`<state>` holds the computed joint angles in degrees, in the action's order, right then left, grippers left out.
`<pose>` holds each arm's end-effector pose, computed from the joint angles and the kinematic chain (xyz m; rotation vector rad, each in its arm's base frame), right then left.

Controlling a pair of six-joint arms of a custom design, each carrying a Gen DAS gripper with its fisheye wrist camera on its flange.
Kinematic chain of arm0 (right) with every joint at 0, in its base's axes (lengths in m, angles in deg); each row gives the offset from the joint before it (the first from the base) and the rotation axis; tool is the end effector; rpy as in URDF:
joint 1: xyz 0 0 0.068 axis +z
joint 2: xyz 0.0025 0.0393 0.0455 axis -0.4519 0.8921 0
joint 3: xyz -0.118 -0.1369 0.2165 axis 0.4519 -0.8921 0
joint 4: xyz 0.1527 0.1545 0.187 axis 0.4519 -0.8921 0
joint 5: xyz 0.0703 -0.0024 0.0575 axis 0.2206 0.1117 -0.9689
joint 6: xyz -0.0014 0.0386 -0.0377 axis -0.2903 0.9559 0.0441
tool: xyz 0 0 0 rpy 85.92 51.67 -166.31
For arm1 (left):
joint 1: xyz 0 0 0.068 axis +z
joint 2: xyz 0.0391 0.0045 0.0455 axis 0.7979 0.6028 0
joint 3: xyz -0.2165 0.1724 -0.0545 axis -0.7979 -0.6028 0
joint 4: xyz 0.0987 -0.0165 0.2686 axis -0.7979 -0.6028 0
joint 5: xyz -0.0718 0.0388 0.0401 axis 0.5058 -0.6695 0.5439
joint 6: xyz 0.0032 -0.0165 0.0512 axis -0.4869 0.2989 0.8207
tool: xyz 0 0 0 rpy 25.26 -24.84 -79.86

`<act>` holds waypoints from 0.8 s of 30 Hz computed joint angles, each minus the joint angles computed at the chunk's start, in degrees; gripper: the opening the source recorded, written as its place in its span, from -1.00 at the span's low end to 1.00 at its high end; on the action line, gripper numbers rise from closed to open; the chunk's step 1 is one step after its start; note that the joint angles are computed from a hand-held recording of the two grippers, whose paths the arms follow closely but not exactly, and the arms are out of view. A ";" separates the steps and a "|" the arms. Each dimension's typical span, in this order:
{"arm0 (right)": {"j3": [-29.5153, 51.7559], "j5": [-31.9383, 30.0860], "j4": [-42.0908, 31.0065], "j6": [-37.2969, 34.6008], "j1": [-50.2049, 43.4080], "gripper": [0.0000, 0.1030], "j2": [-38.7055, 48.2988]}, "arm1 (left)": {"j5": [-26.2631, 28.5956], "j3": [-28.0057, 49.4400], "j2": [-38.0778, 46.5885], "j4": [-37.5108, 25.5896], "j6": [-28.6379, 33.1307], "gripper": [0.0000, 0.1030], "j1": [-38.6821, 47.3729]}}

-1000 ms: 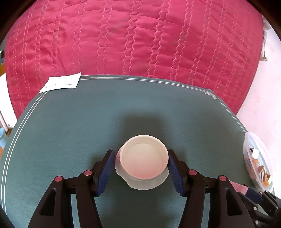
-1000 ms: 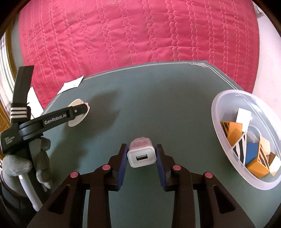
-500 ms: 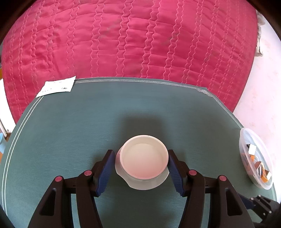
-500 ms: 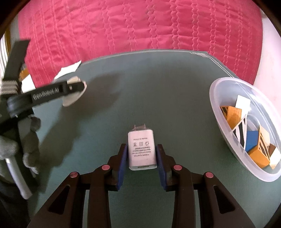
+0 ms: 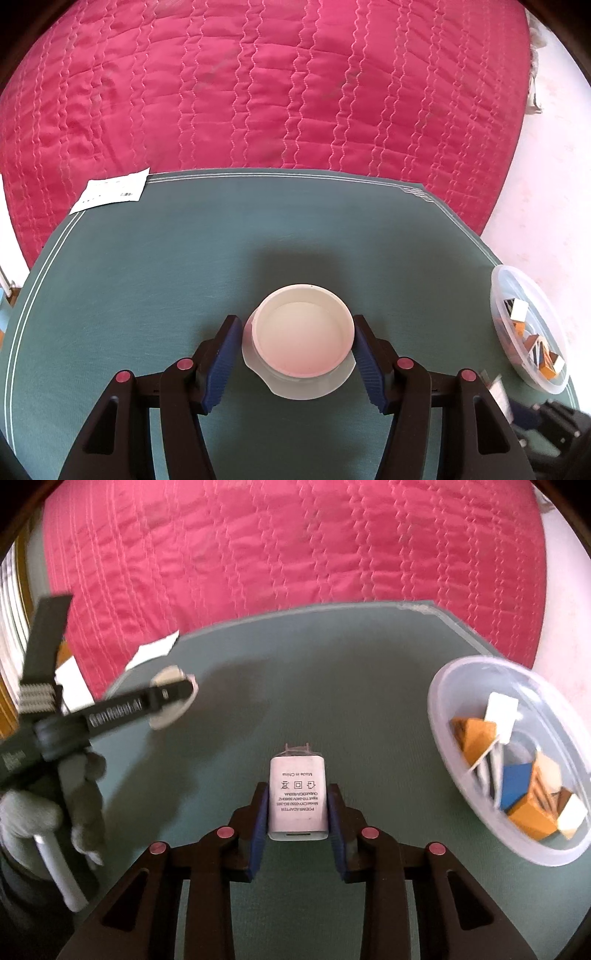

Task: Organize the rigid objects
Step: 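Carry the white charger into the clear bowl and open the right tool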

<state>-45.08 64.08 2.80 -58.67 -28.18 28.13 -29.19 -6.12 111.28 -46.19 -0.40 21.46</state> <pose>0.2737 0.0034 0.1501 -0.2153 2.5124 0.2941 0.3069 -0.1756 0.1246 -0.0336 2.2492 -0.1919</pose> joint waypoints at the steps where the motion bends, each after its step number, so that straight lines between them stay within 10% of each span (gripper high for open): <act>1: 0.05 -0.58 -0.23 0.11 -0.73 -0.40 -0.79 | -0.31 -0.02 -0.16 -0.09 0.03 0.22 -0.44; 24: 9.66 -5.81 -3.59 -2.68 -25.74 -0.40 0.68 | -4.10 2.92 0.75 -1.99 2.31 0.22 -9.36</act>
